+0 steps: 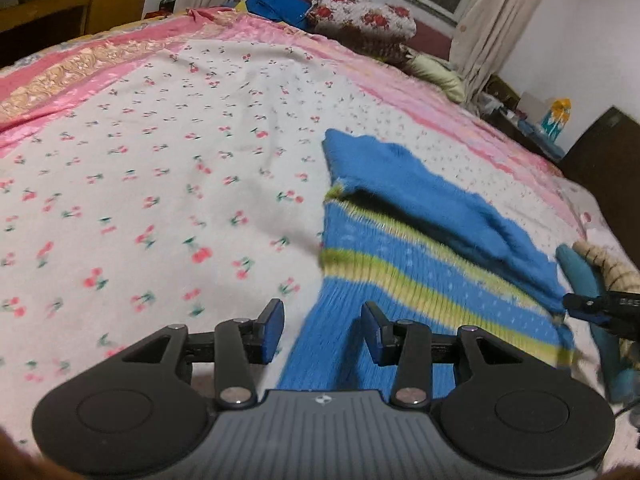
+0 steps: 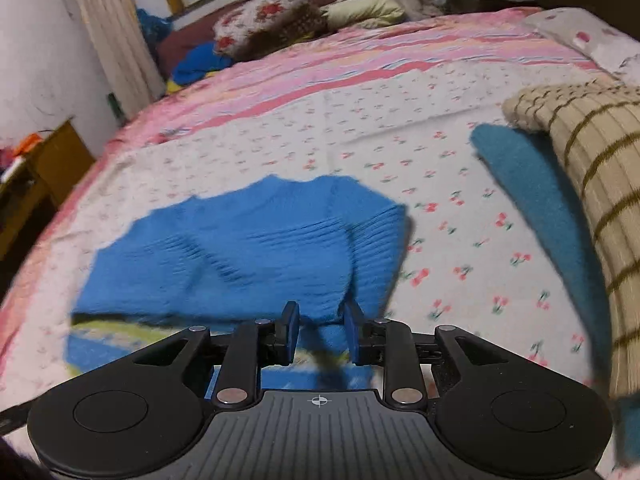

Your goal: Fold small clothes

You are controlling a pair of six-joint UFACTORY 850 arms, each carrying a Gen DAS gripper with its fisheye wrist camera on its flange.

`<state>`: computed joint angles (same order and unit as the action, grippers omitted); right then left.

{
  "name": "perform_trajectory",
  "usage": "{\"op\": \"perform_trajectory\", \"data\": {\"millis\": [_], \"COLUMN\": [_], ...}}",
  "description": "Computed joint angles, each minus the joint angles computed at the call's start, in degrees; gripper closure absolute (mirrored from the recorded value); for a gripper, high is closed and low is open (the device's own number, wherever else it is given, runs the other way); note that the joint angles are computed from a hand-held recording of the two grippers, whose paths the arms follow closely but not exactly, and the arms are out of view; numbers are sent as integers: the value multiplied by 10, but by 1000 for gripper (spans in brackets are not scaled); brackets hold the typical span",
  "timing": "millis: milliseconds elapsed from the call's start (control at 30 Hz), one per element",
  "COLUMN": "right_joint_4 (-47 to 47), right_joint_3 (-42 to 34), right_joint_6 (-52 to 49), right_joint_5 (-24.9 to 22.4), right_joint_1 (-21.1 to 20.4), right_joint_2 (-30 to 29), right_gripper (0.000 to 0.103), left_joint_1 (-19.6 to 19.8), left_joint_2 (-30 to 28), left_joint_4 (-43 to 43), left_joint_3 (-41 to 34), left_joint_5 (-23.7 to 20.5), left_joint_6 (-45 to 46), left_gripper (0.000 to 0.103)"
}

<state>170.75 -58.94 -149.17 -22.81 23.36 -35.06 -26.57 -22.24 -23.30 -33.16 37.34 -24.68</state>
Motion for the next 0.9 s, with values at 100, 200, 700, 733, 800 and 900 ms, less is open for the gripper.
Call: {"op": "perform_trajectory", "data": {"millis": [100,200,700,733,800,900], "right_joint_4": [-61,-114,-281,-289,-305,-304], "right_joint_3": [38,88,227,230,235,242], "right_joint_6": [47,96,270,279,297,295], "right_joint_5": [-10,-18,9,10,5,-2], "right_joint_1": [3,3,15,15,16,18], "right_joint_2": [26,57,144,144,144,147], "right_gripper": [77,77,73,72,71,71], "left_joint_1": [-5,-10,-26,-24,-21,-21], "left_joint_2": [19,34,87,89,93,98], "left_joint_4": [20,44,124,143,168,188], "left_joint_3": [18,32,60,62,66,68], "left_joint_5": [-13,-31,-137,-139,-143,-152], "left_joint_6": [2,-4,-43,-60,-85,-99], "left_gripper": [55,55,55,55,55,55]}}
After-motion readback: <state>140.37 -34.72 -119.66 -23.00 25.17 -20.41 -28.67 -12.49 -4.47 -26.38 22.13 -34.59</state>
